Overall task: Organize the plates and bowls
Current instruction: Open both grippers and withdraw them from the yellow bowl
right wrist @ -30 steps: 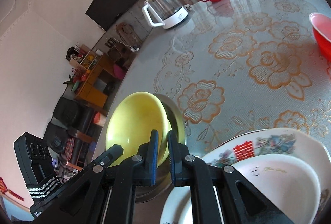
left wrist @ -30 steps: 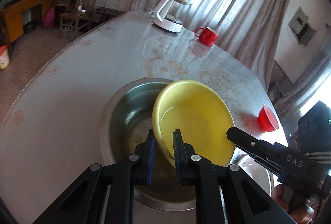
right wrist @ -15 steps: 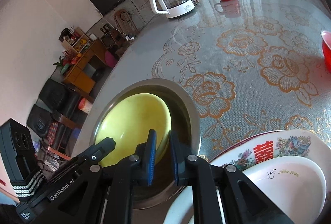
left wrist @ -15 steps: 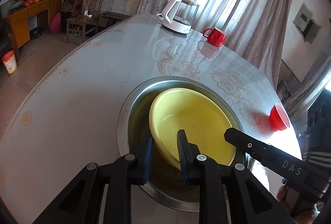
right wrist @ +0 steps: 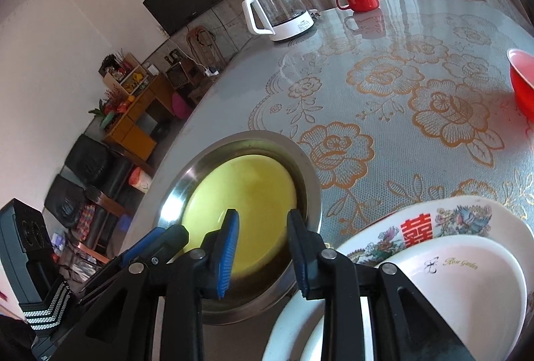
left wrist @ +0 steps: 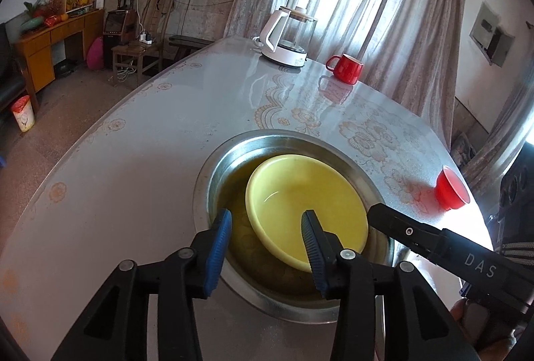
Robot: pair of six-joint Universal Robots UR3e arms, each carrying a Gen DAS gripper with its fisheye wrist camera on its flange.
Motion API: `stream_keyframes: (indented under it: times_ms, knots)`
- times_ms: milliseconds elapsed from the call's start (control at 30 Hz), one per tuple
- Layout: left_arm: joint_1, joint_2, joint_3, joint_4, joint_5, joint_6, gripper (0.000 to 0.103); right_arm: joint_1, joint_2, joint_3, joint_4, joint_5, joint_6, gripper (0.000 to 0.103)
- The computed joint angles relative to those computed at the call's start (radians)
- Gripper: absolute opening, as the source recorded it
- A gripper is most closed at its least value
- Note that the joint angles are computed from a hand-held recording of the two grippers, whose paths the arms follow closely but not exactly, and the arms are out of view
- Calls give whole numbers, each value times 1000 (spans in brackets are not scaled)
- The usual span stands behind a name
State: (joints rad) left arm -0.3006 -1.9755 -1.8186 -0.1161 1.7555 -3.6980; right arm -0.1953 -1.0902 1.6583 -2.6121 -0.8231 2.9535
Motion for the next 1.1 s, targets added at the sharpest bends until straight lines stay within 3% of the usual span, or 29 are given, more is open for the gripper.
stream_keyframes:
  times_ms: [233, 1100]
  knots:
    - [-46, 22, 13, -49, 54, -40, 52, -25, -70, 88, -47, -5, 23, 34]
    - [-187, -1, 60, -99, 154, 5, 52, -311, -285, 418, -122, 21, -82, 46]
